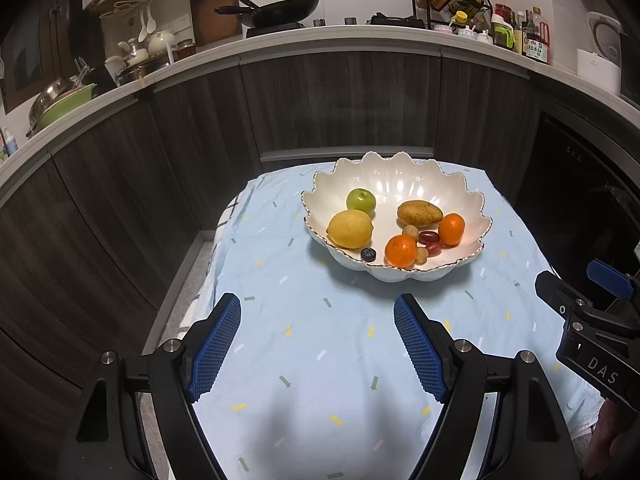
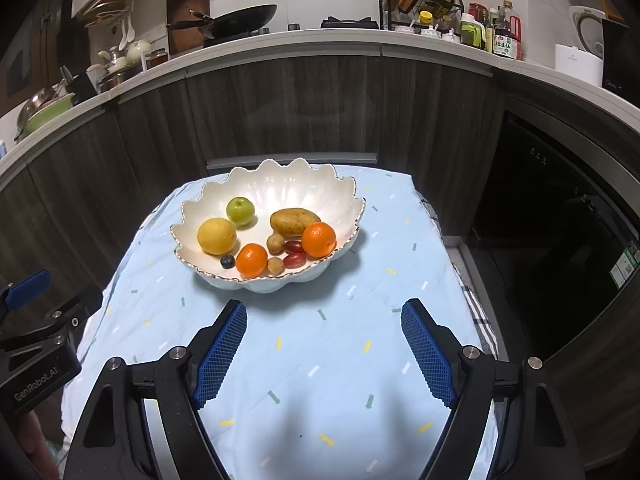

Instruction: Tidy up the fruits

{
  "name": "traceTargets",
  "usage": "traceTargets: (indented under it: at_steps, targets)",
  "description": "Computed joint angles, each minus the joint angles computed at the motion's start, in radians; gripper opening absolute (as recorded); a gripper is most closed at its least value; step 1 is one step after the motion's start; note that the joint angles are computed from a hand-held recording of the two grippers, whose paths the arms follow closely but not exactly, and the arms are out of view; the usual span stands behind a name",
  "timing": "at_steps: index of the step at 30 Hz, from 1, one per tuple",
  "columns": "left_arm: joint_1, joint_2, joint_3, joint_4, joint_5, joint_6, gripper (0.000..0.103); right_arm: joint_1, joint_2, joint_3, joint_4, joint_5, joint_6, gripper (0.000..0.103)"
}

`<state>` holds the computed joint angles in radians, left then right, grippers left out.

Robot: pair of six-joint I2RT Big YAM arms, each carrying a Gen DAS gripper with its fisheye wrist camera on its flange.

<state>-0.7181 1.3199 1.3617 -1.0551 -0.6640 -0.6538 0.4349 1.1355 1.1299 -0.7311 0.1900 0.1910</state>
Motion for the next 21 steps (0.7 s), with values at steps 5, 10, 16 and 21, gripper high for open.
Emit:
traceTargets:
  at_steps: [5,10,16,21]
  targets:
    - [0.0,0.003,0.0,0.001,0.003,0.0,0.079,0.0,0.001,-0.003,0.003,-0.001,0.001,0.08]
    - [-0.001,0.002,0.001,0.003,0.006,0.003,0.079,-0.002,0.001,-0.005,0.005,-0.005,0.003,0.08]
    - [-0.002,0.003,0.002,0.003,0.006,0.002,0.079,-0.001,0.001,-0.007,0.008,-0.004,0.003,0.08]
    - [-0.002,0.006,0.004,-0.004,0.005,-0.002,0.079,0.001,0.001,-0.007,0.008,-0.004,0.005,0.08]
